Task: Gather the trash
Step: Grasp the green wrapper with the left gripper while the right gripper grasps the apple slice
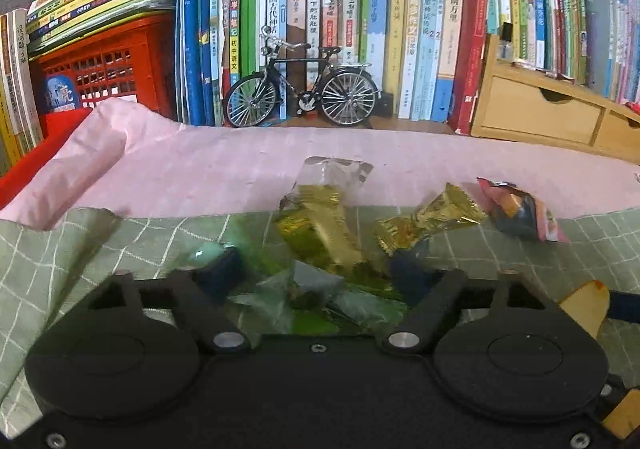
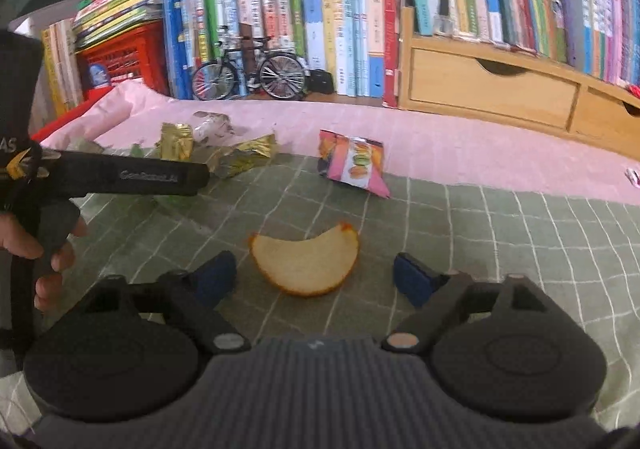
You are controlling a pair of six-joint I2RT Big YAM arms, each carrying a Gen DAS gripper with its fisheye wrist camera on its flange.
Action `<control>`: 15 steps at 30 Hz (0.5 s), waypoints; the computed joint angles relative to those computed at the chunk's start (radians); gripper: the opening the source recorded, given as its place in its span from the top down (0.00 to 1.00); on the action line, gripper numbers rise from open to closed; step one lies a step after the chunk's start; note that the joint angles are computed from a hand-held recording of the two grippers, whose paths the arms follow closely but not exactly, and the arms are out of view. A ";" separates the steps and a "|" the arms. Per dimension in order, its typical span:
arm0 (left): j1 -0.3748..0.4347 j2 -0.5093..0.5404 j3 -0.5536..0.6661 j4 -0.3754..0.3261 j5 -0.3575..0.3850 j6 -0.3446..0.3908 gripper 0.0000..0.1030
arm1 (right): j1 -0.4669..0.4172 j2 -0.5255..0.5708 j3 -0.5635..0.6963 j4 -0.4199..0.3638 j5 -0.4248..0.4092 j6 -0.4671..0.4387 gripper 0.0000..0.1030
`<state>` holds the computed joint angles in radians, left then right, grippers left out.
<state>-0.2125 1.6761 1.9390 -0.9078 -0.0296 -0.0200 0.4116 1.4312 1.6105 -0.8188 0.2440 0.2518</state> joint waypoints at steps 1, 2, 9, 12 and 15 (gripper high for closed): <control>-0.003 -0.004 0.000 -0.007 -0.014 0.008 0.45 | -0.001 -0.004 -0.004 0.006 -0.012 -0.005 0.28; -0.005 -0.009 0.000 -0.012 -0.027 0.024 0.51 | -0.001 -0.007 -0.005 0.009 -0.022 -0.009 0.33; 0.021 -0.029 0.051 -0.089 0.028 0.059 0.78 | -0.006 -0.046 -0.037 0.020 -0.061 0.027 0.56; 0.028 -0.053 0.034 -0.090 0.041 0.057 0.79 | 0.002 -0.071 -0.056 0.016 -0.058 0.015 0.57; 0.032 -0.083 0.008 -0.102 0.068 0.041 0.81 | 0.014 -0.101 -0.079 0.013 -0.054 0.001 0.58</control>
